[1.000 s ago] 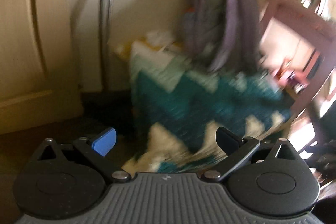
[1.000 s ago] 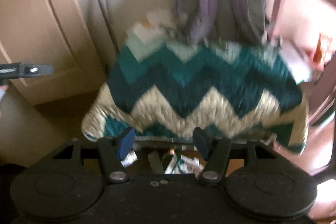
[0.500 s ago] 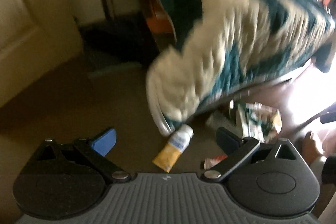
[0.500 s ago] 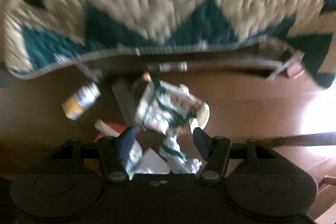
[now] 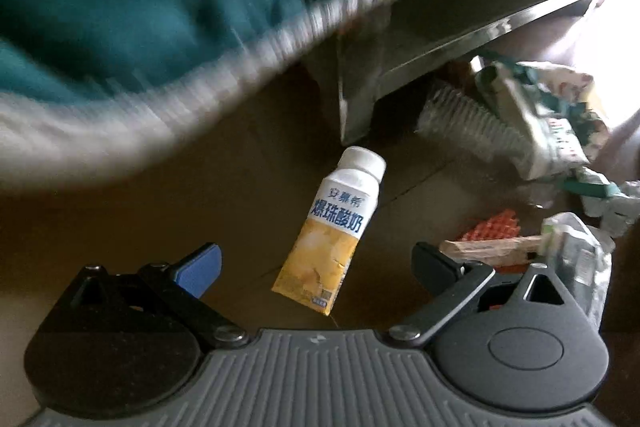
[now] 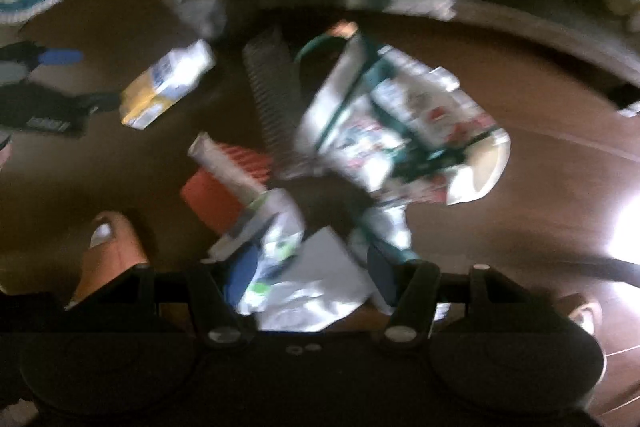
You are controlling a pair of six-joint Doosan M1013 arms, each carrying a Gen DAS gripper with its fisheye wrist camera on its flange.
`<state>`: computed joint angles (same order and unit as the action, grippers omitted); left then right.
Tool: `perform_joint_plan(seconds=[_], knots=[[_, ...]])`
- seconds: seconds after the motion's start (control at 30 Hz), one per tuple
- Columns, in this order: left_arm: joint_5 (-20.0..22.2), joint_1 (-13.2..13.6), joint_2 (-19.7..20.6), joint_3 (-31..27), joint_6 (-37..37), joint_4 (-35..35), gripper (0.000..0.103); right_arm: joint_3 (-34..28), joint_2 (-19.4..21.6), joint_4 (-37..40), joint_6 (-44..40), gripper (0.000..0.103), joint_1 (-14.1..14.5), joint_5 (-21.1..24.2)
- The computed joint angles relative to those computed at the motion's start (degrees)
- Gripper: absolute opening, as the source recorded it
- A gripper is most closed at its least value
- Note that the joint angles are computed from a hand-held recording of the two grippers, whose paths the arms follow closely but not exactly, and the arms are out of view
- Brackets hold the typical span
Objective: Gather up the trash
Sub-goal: 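Grasp yogurt bottle with left tool while right tool grasps white plastic bag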
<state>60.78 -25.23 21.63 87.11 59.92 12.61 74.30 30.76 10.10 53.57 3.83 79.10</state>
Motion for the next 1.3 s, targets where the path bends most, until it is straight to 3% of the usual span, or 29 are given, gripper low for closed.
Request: perform_joint_plan(seconds=[0.27,0.47,0.53,0.6,0.67,0.77,0.83,0.9,1.1,1.3], knots=[[-0.8,1.7,3.7,-0.3,2.0,-2.2,0.102,2.2,1.9,-1.9,3.5,0.060,2.2,4.1],[-0.9,1.9,5.4,-0.4,7.9,-3.2,0.101,1.4,4.0,-1.1,9.7,0.057,2.8,5.0],[-0.8,2.0,5.8,-0.6,7.9,-3.2,0.101,1.4,4.3,-1.5,10.8,0.052,3.0,5.1],[-1.1,2.2,6.0,-0.5,7.8,-3.8,0.098,1.2,4.8,-2.4,11.9,0.030,3.3,5.2],[-0.8,2.4,6.3,-0.7,7.9,-4.4,0.096,1.0,5.1,-3.4,12.8,0.022,3.5,5.5],[-0.4,2.7,6.6,-0.9,8.3,-5.5,0.080,1.0,5.1,-4.1,12.3,0.012,3.7,5.2],[0.4,2.9,7.2,-1.5,9.1,-6.6,0.059,0.9,5.1,-3.8,12.0,0.008,3.5,5.4],[0.4,3.1,7.2,-1.5,9.5,-7.5,0.052,1.3,4.6,-3.9,11.7,0.006,3.5,4.6],[0.1,2.4,5.8,-0.4,8.1,-7.5,0.042,2.9,2.5,-4.5,12.9,0.004,3.9,2.2],[0.4,1.9,2.6,1.2,7.3,-9.6,0.041,2.9,0.1,-5.2,12.4,0.002,3.7,1.8]])
